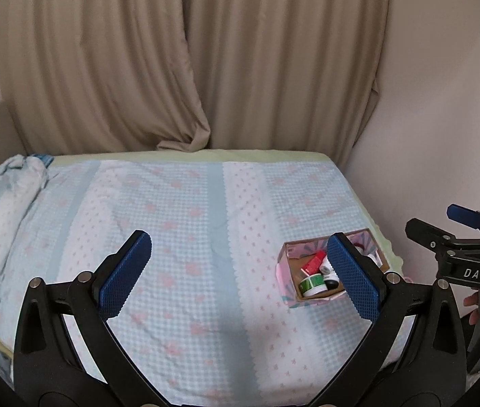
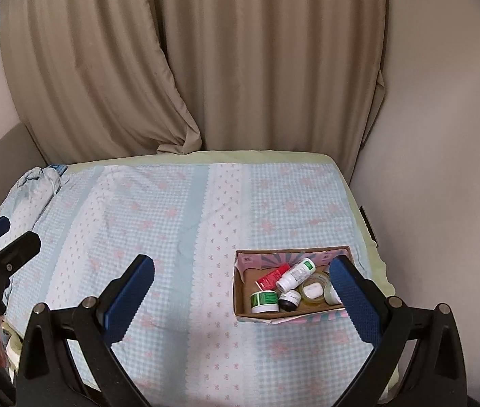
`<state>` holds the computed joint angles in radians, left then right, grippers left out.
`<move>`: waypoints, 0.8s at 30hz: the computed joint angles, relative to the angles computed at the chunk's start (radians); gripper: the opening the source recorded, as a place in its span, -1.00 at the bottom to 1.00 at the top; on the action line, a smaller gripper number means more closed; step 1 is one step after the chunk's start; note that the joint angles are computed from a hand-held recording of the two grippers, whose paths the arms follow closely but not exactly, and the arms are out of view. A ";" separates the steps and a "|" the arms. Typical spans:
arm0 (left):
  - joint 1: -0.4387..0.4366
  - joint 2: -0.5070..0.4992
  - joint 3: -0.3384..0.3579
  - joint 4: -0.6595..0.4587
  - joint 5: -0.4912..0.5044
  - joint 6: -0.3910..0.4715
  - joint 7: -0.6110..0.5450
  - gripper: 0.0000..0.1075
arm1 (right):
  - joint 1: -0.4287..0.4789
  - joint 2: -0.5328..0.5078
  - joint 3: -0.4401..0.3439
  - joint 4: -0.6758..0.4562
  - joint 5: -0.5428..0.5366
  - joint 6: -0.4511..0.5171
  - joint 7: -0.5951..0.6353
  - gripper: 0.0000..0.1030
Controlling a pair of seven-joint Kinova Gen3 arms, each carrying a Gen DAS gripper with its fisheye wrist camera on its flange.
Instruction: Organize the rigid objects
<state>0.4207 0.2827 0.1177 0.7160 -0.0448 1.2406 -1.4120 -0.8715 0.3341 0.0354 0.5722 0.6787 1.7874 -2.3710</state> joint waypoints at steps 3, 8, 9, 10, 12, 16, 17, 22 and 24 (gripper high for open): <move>0.001 -0.033 -0.001 0.049 -0.009 -0.029 0.000 0.91 | -0.023 0.017 0.004 -0.026 0.013 0.015 0.005 1.00; -0.002 -0.063 0.007 0.090 -0.027 -0.065 -0.001 0.91 | -0.048 0.024 0.017 -0.038 0.029 0.023 0.005 1.00; -0.003 -0.064 0.008 0.091 -0.028 -0.066 -0.002 0.91 | -0.051 0.030 0.020 -0.050 0.031 0.028 0.008 1.00; -0.003 -0.062 0.010 0.087 -0.029 -0.064 -0.001 0.91 | -0.053 0.033 0.023 -0.057 0.032 0.030 0.010 1.00; 0.004 -0.059 0.010 0.078 -0.041 -0.059 0.006 0.91 | -0.059 0.040 0.031 -0.072 0.034 0.036 0.014 1.00; 0.009 -0.057 0.010 0.076 -0.048 -0.057 0.010 0.91 | -0.061 0.040 0.040 -0.067 0.035 0.032 0.008 1.00; 0.008 -0.056 0.010 0.076 -0.049 -0.060 0.010 0.91 | -0.059 0.039 0.040 -0.066 0.033 0.029 0.006 1.00; 0.013 -0.045 0.008 0.071 -0.059 -0.061 0.007 0.91 | -0.053 0.035 0.040 -0.052 0.029 0.020 0.002 1.00; 0.016 -0.040 0.006 0.064 -0.064 -0.058 0.008 0.91 | -0.049 0.034 0.038 -0.049 0.029 0.018 0.002 1.00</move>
